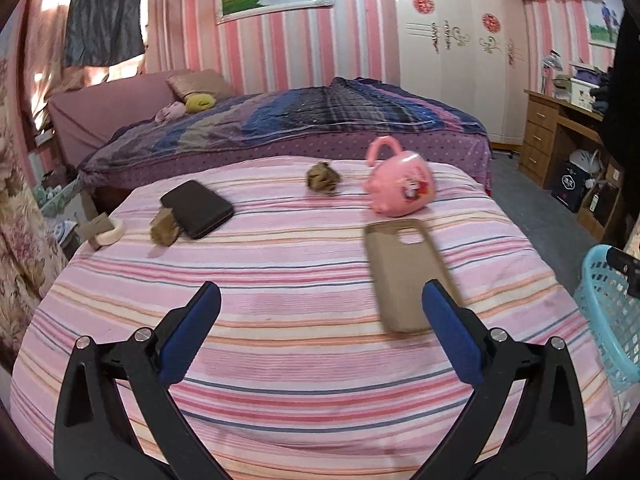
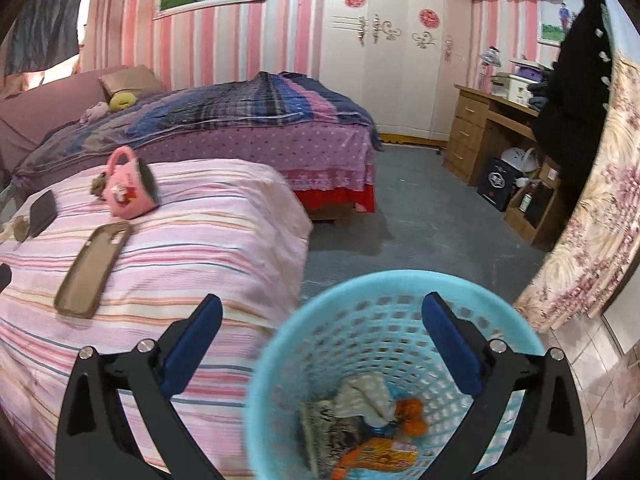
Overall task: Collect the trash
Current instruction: 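Move both tools back over the bed toward the tan and brown cloths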
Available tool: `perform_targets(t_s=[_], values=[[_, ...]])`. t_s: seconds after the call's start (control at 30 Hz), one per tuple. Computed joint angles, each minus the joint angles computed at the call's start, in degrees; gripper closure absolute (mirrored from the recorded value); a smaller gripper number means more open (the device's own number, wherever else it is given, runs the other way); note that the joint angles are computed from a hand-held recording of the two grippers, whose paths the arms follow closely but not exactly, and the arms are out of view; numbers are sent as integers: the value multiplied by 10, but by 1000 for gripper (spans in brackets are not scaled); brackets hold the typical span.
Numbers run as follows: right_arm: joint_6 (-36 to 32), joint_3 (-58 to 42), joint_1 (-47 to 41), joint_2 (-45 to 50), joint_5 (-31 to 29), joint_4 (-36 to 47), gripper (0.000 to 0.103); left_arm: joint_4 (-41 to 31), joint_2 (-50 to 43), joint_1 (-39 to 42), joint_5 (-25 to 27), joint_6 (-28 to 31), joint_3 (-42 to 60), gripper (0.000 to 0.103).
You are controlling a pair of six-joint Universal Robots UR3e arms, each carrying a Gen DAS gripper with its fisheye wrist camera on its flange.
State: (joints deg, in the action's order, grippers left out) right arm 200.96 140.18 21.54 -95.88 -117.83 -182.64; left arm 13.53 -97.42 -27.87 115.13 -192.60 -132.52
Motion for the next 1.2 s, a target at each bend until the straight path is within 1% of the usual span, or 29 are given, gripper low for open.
perform_targets(t_s=[0.13, 0.23, 0.37, 0.5, 0.6, 0.67, 0.8, 0.93, 1.03, 1.17, 1.2], values=[[8, -67, 59, 66, -37, 16, 5, 14, 36, 45, -26, 20, -39, 6], [14, -105, 92, 104, -53, 21, 5, 25, 59, 77, -46, 38, -66, 6], [28, -128, 110, 127, -42, 20, 5, 16, 97, 135, -100, 51, -100, 6], [44, -165, 134, 158, -46, 30, 5, 20, 113, 170, -111, 66, -115, 6], [45, -202, 157, 186, -56, 47, 5, 13, 123, 193, -123, 74, -118, 6], [44, -221, 168, 200, -63, 54, 5, 4, 139, 219, -144, 79, -122, 6], [44, -255, 183, 225, -69, 71, 5, -6, 147, 251, -153, 97, -118, 6], [42, -280, 183, 237, -58, 86, 5, -21, 170, 304, -193, 116, -125, 6], [43, -308, 181, 252, -48, 96, 5, -22, 161, 331, -192, 124, -113, 6], [33, -359, 177, 282, -26, 106, 5, -54, 169, 378, -214, 147, -100, 6], [25, -390, 178, 299, -21, 115, 5, -55, 168, 387, -217, 153, -100, 6]])
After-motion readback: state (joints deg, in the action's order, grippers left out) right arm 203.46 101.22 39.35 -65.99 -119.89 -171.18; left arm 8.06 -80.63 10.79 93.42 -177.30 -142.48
